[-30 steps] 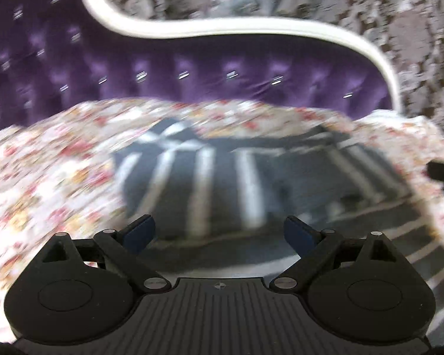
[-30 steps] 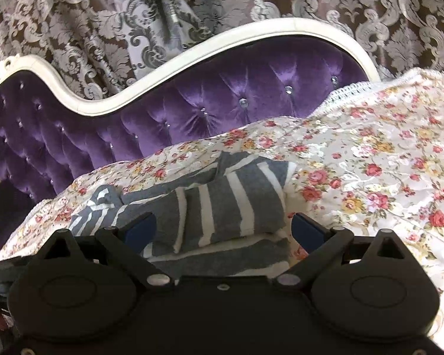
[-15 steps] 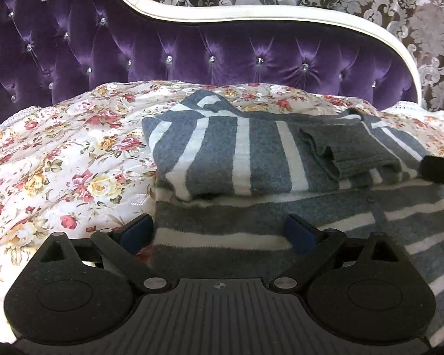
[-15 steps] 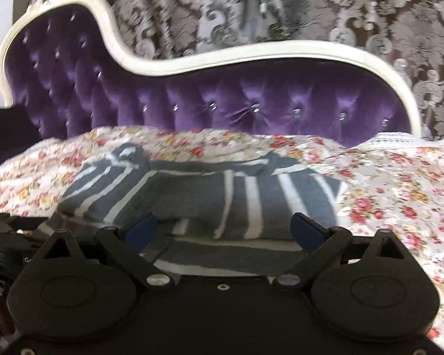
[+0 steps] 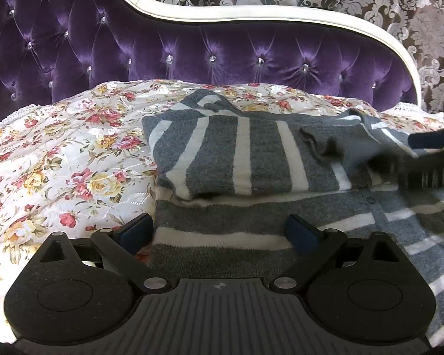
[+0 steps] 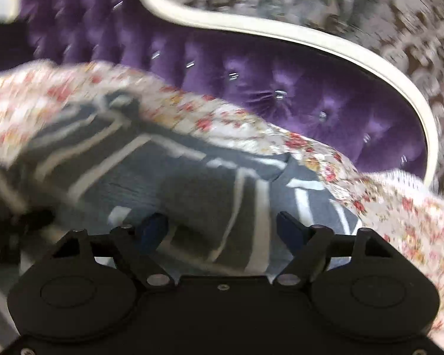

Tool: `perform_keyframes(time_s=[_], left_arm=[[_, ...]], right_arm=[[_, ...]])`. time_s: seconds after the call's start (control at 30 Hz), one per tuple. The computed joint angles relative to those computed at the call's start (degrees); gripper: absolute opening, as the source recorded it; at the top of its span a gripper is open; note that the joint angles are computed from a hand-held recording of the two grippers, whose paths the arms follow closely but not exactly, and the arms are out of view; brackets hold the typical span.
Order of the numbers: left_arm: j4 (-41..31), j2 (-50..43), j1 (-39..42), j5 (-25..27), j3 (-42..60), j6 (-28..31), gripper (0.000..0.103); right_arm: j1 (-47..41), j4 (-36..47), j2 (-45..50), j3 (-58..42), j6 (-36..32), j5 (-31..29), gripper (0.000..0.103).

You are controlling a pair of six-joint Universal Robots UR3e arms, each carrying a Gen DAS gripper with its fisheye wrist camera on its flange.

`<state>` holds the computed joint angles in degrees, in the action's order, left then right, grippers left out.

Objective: Fold small clothes

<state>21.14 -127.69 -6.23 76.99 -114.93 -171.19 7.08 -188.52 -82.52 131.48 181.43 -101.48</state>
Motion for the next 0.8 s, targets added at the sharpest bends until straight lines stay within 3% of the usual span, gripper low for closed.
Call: perform_keyframes(time_s=[0.13,0.37,0.43,0.53,0.6,0.8], left_arm=[[0.02,0.07,0.0,-0.06,-0.05,-0.13,0.097],[0.01,0.12,0.08,-0.16,-0.06,-0.14,0.097],[0.07,0.12,0.09,-0.19,-0.06,-0.18,0.097],[0.09,0.14,0.13,-0.21,-0.09,-0.11,0.097],[0.14,0.14,0.15,-0.23,-0.12,-0.11,0.097],[-0.15,0.24,0.02,0.04,0.01,-0.03,0.098]], right_arm=[[-6.71,1.26,-5.61,4.72,9.13,1.86,0.076],[-18.02,8.43,-17.15,12.33,14.61,6.79,0.076],[-20.81,6.53,-19.93,14.84,12.43,10.52,0.075],[-17.76,4.78,-18.17,13.41,8.91,8.62,0.075],[-17.91,4.45,-17.38,12.94,7.83,11.19,0.075],[-16.8,4.1,-9.25,10.67,8.16,10.67,0.076]])
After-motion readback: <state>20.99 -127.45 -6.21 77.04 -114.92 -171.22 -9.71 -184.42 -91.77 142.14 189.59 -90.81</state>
